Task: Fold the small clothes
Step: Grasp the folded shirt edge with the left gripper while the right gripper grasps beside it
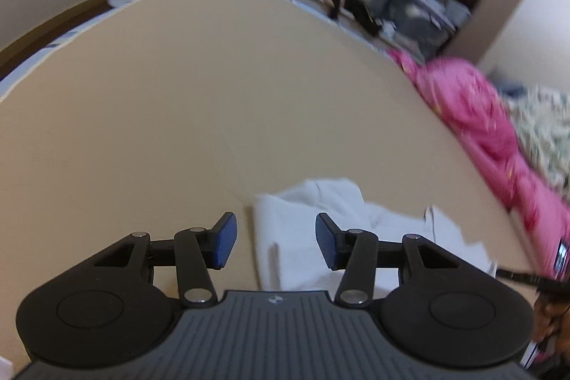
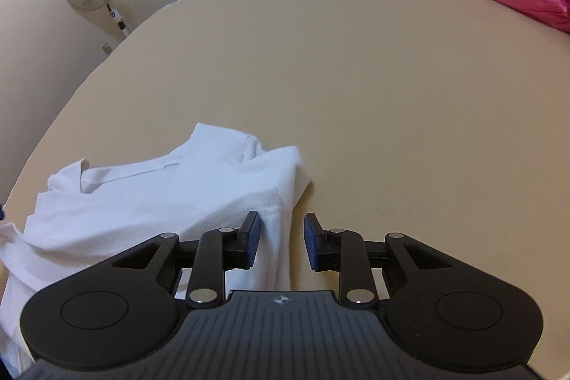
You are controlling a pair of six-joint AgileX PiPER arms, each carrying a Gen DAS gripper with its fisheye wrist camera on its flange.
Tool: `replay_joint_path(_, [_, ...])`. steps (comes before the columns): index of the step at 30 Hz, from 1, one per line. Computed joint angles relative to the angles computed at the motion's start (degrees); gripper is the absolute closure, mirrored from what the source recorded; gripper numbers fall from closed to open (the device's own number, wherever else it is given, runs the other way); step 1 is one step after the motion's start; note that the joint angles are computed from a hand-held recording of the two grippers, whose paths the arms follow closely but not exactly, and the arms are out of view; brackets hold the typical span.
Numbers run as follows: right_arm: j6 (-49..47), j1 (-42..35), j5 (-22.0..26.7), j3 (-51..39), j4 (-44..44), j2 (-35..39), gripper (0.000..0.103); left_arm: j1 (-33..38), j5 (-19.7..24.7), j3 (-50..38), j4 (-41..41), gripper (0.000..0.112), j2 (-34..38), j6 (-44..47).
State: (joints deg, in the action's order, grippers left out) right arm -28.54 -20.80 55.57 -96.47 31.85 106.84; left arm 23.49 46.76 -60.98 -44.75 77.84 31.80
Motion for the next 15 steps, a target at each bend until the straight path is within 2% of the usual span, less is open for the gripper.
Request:
replay_joint_path(3, [3.07, 2.22, -1.33, -3.01, 0.07, 2.47, 0.075, 5.01, 7.31, -1.67, -1.57, 0.056, 1.18, 3.96])
replay_joint_path(5, [1.65, 0.72, 0.52, -3.16, 2.56, 2.53, 0.072, 7.41, 11.8, -2.12, -2.34, 0.052, 1.44, 7.96])
replay_joint_path(7, [-1.25, -1.33, 4.38, -3.32, 5.13, 2.36, 0.069, 8.25, 14.31, -2.01, -1.06, 0.049, 1.05, 11.43])
replay_joint_path(9, [-4.65, -2.42, 6.24, -2.4, 5.37, 1.58, 0.068, 6.9, 14.14, -1.66, 3.2, 0.049, 0.8, 11.81])
replay_joint_path(11, [-4.02, -0.38, 6.56, -3.63, 3.62, 2.7, 0.068, 4.16, 12.74, -1.35, 7.68, 0.049, 1.02, 9.96])
replay_joint_path(15, [-1.01, 3.91, 4.1, -5.65, 0.55, 4.68, 0.068, -1.89, 8.28, -0.77, 9.98, 0.049, 1.19, 8.56])
